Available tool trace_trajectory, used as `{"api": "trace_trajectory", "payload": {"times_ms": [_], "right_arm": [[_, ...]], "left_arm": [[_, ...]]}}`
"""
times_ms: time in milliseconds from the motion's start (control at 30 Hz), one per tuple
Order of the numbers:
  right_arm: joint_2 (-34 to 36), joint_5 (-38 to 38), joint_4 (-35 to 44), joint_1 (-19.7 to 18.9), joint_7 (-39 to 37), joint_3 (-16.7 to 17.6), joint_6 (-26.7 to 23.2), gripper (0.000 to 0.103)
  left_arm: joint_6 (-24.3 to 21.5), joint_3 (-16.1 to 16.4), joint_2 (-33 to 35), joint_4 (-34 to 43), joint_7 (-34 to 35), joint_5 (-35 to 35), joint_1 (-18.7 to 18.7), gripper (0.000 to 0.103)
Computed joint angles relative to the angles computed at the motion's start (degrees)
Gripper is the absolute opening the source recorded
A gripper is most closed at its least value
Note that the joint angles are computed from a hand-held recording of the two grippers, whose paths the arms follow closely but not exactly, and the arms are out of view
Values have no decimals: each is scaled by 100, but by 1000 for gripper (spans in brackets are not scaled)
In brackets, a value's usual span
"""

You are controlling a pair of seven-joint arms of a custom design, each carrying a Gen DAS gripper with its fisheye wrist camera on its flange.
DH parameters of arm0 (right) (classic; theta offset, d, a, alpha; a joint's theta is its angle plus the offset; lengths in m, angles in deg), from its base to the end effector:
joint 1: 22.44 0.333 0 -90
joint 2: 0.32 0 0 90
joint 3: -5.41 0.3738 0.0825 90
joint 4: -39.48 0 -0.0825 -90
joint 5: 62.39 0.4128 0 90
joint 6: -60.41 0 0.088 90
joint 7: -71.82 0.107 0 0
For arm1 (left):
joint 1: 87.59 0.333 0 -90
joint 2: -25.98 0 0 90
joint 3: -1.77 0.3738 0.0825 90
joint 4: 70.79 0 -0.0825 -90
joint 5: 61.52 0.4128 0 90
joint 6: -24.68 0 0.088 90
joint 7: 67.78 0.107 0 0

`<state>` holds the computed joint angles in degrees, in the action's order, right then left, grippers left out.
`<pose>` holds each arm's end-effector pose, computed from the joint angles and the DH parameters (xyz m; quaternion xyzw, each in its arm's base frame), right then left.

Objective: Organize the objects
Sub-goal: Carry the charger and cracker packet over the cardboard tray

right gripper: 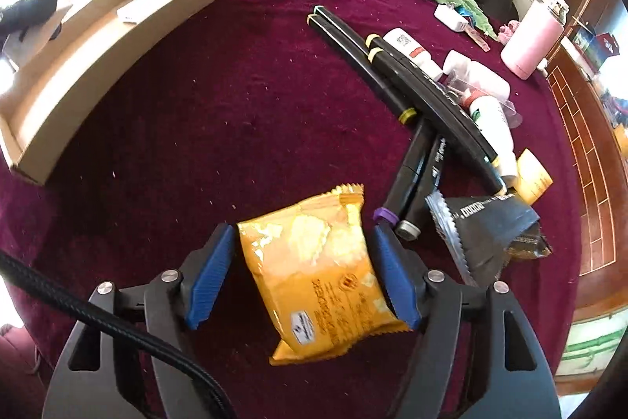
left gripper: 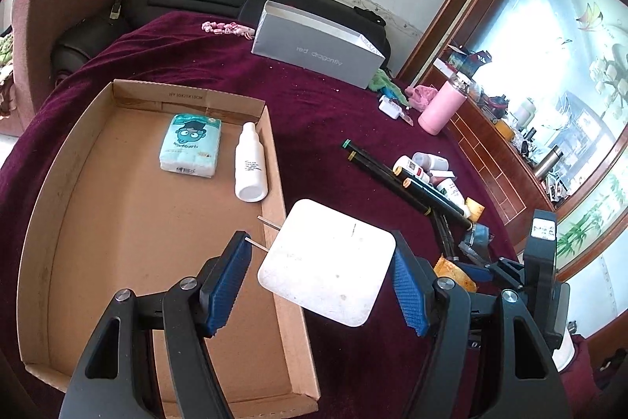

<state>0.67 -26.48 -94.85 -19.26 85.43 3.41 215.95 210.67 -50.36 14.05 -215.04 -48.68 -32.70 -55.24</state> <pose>0.5529 -0.0096 0.3951 -0.9036 0.3537 -0.1432 0.1947 0.4556 -0.2296 0.4482 -0.7354 0.5389 -0.3821 0.1509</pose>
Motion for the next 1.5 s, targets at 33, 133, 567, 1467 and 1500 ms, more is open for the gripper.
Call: {"api": "trace_trajectory", "payload": {"times_ms": [33, 133, 567, 1467, 1500], "right_arm": [[10, -37, 6, -10, 78, -12, 3, 69], [44, -156, 170, -98, 432, -79, -496, 49], [-440, 607, 518, 58, 637, -54, -1679, 44], [666, 832, 1445, 1291, 1912, 798, -1773, 45], [698, 780, 1465, 1305, 1963, 806, -1733, 45]], "left_arm": [[-3, 7, -11, -12, -2, 2, -6, 63], [-119, 198, -103, -81, -13, 37, -181, 63], [-692, 2075, -754, -470, -185, 556, -1592, 63], [-2139, 4521, 1043, 926, 1523, 672, -3029, 63], [-2140, 4549, 1072, 928, 1632, 602, -3045, 63]]}}
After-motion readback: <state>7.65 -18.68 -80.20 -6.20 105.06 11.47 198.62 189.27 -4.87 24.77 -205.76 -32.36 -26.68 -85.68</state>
